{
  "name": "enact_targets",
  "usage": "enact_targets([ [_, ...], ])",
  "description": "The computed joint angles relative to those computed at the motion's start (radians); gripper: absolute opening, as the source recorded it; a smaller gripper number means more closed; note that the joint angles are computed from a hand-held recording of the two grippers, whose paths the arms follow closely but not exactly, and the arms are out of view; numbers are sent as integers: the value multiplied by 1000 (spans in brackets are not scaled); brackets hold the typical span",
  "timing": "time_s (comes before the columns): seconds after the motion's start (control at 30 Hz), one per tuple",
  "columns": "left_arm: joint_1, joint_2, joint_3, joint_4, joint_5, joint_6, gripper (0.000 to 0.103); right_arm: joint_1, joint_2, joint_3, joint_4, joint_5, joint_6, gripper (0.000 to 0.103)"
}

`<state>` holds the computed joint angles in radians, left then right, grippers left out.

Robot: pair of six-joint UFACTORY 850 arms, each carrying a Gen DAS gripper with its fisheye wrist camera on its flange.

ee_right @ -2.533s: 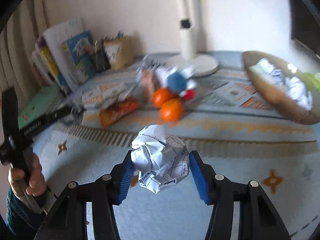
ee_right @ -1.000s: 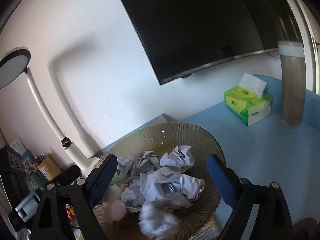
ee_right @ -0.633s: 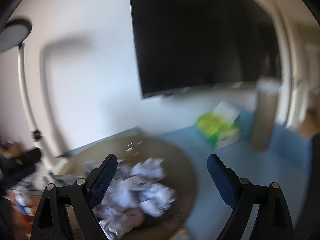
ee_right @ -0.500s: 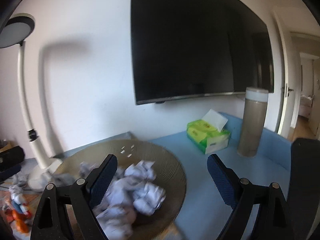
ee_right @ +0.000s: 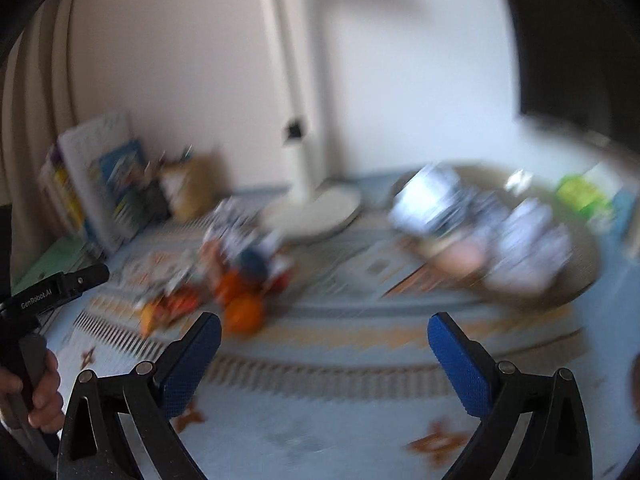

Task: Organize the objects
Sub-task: 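Grasp the orange snack bag with the left gripper while the right gripper grasps a mandarin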

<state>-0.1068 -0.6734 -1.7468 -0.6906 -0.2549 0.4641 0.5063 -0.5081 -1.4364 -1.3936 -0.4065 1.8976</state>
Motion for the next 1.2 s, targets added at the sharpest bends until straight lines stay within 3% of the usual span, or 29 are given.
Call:
enact_targets([
  [0.07, 35, 2, 36, -73, 17, 50, 99, 6, -38, -38, 88, -10, -83, 103],
  [0.1, 39, 6, 54, -48, 51, 16, 99, 18, -59, -67, 126, -68, -144, 103],
  [0.17, 48, 10, 81, -114, 88, 73, 99, 31, -71, -79, 126, -98, -170, 103],
  [0.3, 55, -1, 73, -264, 29, 248, 99, 28, -104, -125, 281, -107, -331, 103],
  [0.5, 29, 14, 85, -226, 21, 359, 99, 19, -102, -125, 325, -95, -374, 103],
  [0.6, 22, -6, 42, -135, -40, 330, 99, 9, -111, -142, 407, -74, -460, 103],
  [0.83, -14, -141, -208, 134, -270, 231, 98, -23, -158, -252, 832, -4, -923, 103],
  [0.93, -33, -209, -313, 225, -334, 158, 90, -29, -215, -352, 954, -40, -1080, 97],
  [1.03, -45, -245, -369, 232, -355, 146, 83, -35, -290, -460, 1014, -99, -1186, 81],
  [1.1, -52, -272, -410, 250, -387, 133, 60, -40, -326, -508, 1047, -125, -1224, 70],
  [1.17, -63, -273, -410, 305, -363, 98, 57, -44, -338, -515, 1059, -115, -1232, 66],
  [1.2, -66, -269, -404, 318, -357, 93, 50, -46, -339, -510, 1068, -99, -1235, 62],
])
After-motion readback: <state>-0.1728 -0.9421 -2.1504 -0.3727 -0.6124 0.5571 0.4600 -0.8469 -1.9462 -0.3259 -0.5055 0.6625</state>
